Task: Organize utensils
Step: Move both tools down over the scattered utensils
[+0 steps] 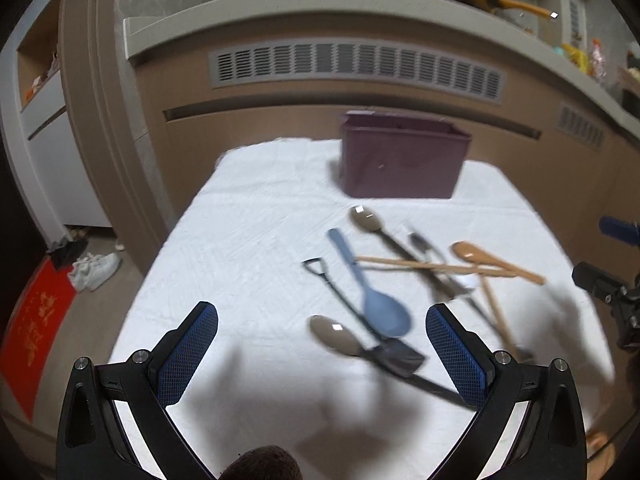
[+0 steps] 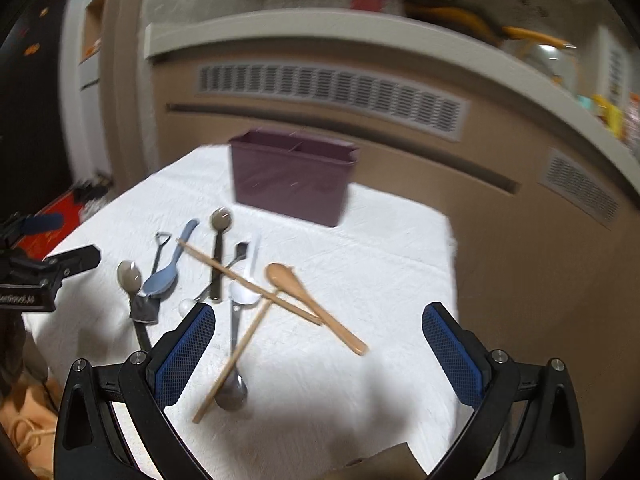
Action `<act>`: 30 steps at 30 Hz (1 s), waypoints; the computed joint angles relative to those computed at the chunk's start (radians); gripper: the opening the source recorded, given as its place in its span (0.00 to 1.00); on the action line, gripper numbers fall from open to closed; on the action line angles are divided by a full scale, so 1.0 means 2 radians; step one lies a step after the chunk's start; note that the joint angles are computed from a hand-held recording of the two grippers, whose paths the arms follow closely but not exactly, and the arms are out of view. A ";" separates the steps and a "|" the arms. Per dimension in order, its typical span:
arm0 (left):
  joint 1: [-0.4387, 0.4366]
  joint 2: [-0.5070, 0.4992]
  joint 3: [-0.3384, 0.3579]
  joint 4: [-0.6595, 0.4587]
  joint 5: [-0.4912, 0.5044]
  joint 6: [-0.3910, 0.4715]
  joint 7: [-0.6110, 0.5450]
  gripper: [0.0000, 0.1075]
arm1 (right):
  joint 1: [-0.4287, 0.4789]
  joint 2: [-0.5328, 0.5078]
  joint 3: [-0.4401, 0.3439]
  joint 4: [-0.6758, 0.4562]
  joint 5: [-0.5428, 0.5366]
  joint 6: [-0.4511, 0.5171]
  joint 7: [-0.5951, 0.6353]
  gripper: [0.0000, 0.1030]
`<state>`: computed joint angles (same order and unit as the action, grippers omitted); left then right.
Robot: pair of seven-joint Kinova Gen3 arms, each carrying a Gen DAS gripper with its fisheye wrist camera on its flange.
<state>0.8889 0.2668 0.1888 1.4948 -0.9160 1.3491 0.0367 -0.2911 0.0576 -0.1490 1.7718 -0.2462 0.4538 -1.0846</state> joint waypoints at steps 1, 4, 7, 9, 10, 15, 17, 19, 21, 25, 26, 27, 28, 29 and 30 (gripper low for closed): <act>-0.005 -0.001 -0.001 0.004 0.007 -0.004 -0.002 0.96 | 0.006 0.010 -0.006 -0.010 -0.012 0.009 0.020 1.00; -0.018 -0.007 -0.002 0.022 0.021 -0.020 -0.002 0.96 | -0.022 0.052 0.007 -0.054 -0.004 0.037 0.037 0.99; -0.013 -0.006 -0.004 0.034 0.012 -0.004 0.028 0.96 | -0.030 0.093 -0.006 -0.093 0.034 0.049 0.024 0.92; -0.017 -0.010 -0.003 0.044 0.012 -0.004 0.039 0.96 | -0.036 0.125 -0.017 -0.133 0.054 0.079 0.025 0.88; -0.020 -0.014 -0.003 0.052 0.013 -0.007 0.046 0.96 | -0.037 0.137 -0.020 -0.149 0.055 0.093 0.030 0.84; -0.039 -0.030 0.003 0.077 0.018 -0.017 0.068 0.96 | -0.056 0.184 -0.029 -0.218 0.062 0.151 0.053 0.42; -0.045 -0.036 0.006 0.089 0.018 -0.023 0.079 0.96 | -0.068 0.200 -0.032 -0.241 0.070 0.178 0.065 0.24; -0.052 -0.044 0.010 0.100 0.020 -0.033 0.086 0.96 | -0.073 0.208 -0.038 -0.251 0.069 0.192 0.086 0.24; -0.060 -0.052 0.014 0.111 0.024 -0.044 0.092 0.96 | -0.082 0.213 -0.040 -0.255 0.074 0.206 0.109 0.24; -0.079 -0.068 0.021 0.133 0.038 -0.083 0.096 0.93 | -0.107 0.221 -0.025 -0.259 0.095 0.209 0.105 0.24; -0.084 -0.071 0.023 0.137 0.042 -0.093 0.095 0.90 | -0.113 0.225 -0.020 -0.262 0.100 0.207 0.098 0.24; -0.090 -0.073 0.024 0.141 0.048 -0.105 0.091 0.87 | -0.117 0.227 -0.017 -0.263 0.104 0.203 0.093 0.24; -0.094 -0.075 0.025 0.143 0.054 -0.115 0.087 0.86 | -0.119 0.231 -0.015 -0.269 0.105 0.206 0.087 0.24; -0.098 -0.075 0.026 0.143 0.058 -0.124 0.082 0.86 | -0.117 0.236 -0.014 -0.280 0.104 0.216 0.083 0.24; -0.101 -0.075 0.026 0.144 0.063 -0.130 0.078 0.85 | -0.119 0.240 -0.012 -0.289 0.103 0.227 0.076 0.20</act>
